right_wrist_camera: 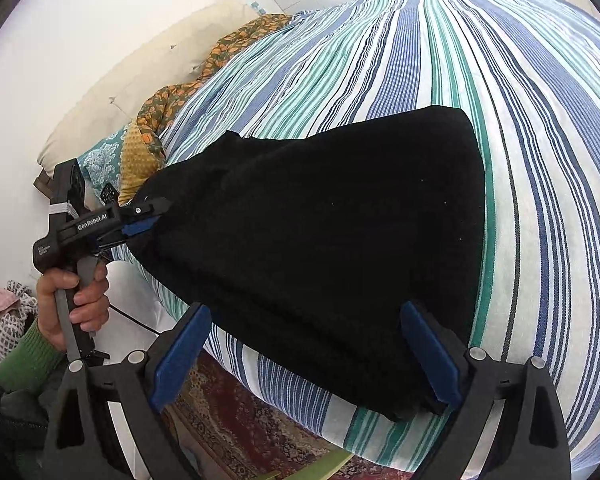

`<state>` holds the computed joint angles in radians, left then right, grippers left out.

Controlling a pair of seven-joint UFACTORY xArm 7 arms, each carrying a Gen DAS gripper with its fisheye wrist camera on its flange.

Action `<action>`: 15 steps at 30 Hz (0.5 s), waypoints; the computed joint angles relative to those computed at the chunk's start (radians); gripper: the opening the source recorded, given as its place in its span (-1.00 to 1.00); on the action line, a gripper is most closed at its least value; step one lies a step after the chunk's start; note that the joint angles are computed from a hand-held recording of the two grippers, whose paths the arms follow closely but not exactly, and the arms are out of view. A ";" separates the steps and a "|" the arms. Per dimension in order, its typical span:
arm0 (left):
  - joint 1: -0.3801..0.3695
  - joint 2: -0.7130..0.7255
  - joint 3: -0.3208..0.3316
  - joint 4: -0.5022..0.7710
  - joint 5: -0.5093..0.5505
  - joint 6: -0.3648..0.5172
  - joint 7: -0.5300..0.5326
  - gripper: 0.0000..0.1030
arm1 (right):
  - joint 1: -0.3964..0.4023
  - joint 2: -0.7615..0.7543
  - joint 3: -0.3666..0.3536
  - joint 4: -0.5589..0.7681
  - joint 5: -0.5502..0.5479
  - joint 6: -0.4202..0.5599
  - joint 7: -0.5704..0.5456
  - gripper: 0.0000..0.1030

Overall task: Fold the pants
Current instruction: 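Lift the trouser edge with the left gripper and fold it over the bundle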

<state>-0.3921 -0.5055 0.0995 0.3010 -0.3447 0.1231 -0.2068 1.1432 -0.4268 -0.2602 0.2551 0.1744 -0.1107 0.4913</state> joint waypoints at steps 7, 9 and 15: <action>0.049 -0.308 0.411 -0.041 -0.185 0.076 0.122 0.39 | -0.010 0.002 0.016 -0.001 0.005 -0.002 -0.001 0.90; 0.142 -0.335 0.454 -0.041 -0.199 0.121 0.147 0.39 | 0.002 0.004 0.002 0.000 0.002 -0.006 0.001 0.94; 0.240 -0.183 0.578 -0.007 -0.301 0.139 0.193 0.28 | -0.074 0.019 0.090 0.020 -0.009 0.034 0.000 0.99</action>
